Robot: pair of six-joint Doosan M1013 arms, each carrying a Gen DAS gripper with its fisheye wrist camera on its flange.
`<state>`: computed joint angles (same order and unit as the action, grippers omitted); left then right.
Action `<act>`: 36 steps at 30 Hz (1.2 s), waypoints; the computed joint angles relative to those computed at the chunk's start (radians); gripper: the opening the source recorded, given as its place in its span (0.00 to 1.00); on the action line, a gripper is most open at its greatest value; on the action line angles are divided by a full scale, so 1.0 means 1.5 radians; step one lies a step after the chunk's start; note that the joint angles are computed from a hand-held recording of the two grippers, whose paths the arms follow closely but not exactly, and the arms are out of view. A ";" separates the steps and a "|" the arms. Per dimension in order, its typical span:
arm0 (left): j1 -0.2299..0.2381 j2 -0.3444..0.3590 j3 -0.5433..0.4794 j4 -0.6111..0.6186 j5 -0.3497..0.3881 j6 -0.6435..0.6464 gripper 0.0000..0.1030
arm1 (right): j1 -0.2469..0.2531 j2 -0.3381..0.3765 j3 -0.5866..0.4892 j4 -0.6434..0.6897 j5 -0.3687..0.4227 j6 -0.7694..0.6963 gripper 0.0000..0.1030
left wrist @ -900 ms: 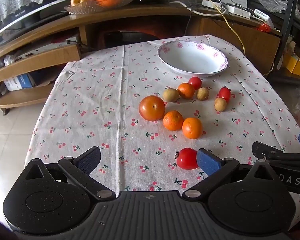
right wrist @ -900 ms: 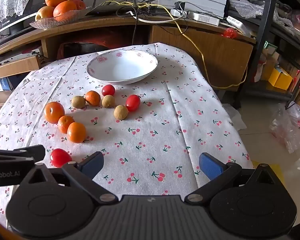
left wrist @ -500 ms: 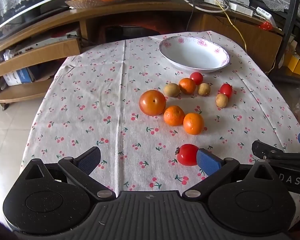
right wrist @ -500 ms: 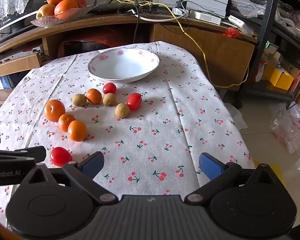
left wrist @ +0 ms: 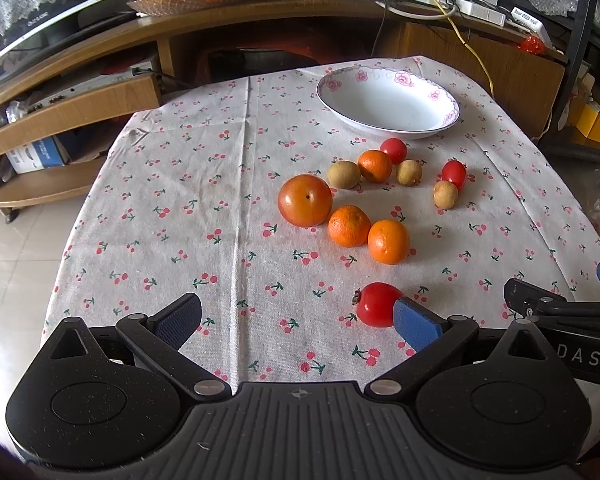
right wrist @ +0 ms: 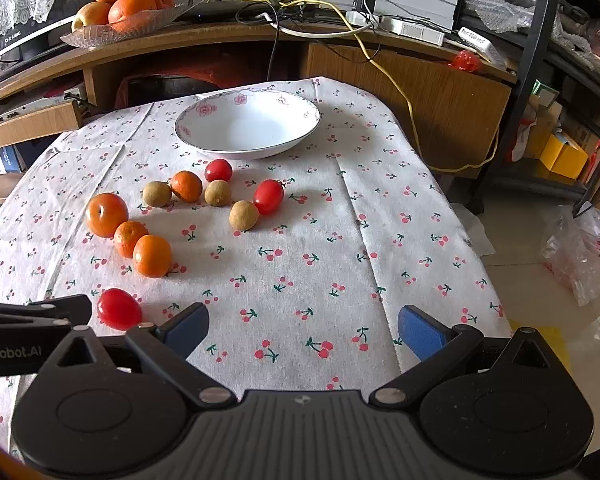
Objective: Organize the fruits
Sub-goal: 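Move the left tool toward the red tomato while the right tool approaches a mandarin orange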
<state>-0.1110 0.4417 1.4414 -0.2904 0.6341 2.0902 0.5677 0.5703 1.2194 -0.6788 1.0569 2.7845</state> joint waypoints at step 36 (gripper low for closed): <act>0.002 0.003 -0.001 -0.016 0.005 0.033 0.99 | -0.006 0.007 -0.008 0.044 -0.016 -0.046 0.89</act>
<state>-0.1087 0.4455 1.4404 -0.3150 0.6416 2.1401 0.5582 0.5806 1.2072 -0.6126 1.0326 2.7160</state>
